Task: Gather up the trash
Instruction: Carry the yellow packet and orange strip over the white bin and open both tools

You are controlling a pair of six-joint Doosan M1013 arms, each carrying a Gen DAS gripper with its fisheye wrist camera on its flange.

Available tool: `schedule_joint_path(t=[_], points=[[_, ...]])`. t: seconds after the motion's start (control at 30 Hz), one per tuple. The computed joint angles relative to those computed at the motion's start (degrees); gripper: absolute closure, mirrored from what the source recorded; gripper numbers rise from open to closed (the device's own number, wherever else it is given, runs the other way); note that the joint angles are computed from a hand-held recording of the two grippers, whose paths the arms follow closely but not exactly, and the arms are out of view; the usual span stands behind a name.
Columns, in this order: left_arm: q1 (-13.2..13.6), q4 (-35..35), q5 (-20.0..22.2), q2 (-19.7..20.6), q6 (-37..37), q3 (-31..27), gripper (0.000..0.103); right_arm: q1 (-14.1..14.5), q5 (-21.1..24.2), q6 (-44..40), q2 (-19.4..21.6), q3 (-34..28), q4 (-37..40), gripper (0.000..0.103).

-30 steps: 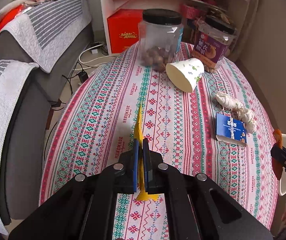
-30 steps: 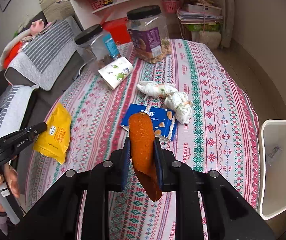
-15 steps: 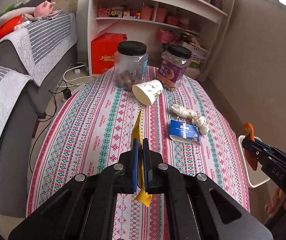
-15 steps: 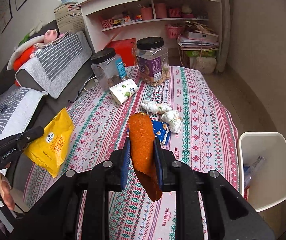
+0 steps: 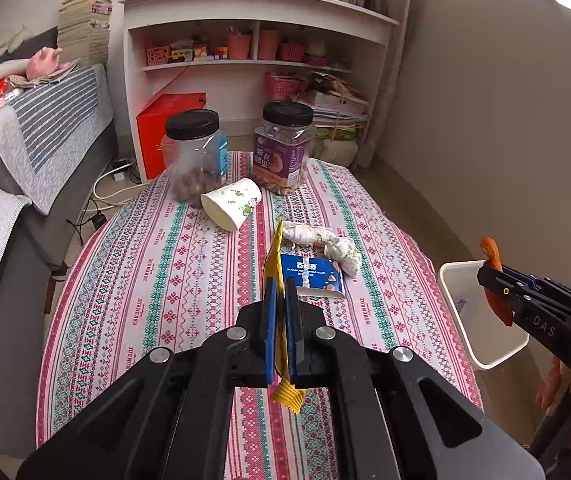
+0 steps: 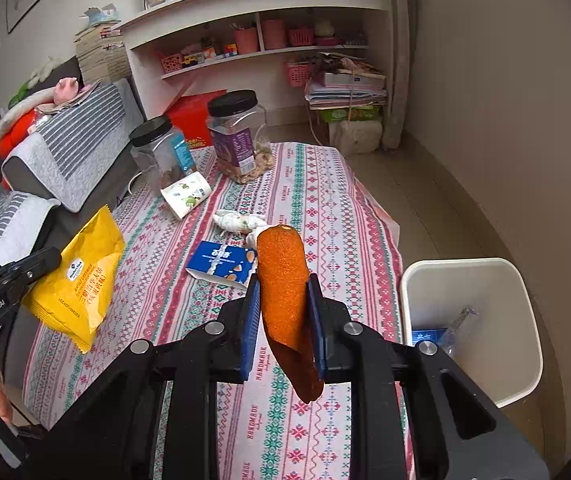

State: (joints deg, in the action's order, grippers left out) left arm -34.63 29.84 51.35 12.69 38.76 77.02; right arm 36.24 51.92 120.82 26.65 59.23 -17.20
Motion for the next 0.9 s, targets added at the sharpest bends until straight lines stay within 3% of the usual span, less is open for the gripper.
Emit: schedule_joint_path(t=[0.4,0.5,0.63,0.77,0.9], points=[[-2.4,-5.0,-3.4,3.9,6.3,-4.2,0.099,-4.3,3.2,12.5,-3.9,5.9,-10.5,0.078],[-3.3,-6.5,-4.6,5.2,8.2,-5.9,0.099,-4.8,3.9,18.0,-5.2,7.3,-13.9,0.036],[-4.3,-10.9,-4.9,7.7,12.2,-9.3,0.099,-5.3,3.9,22.6,-6.8,8.9,-17.8,0.016],[-5.9,-12.9,-3.7,10.6,15.7,-13.5,0.099,-5.9,6.0,28.0,-7.9,9.6,-20.0,0.009],[-7.1,-15.8,-2.3,13.7,18.5,-18.0,0.099,-7.2,5.1,34.0,-10.0,11.5,-20.1,0.007]])
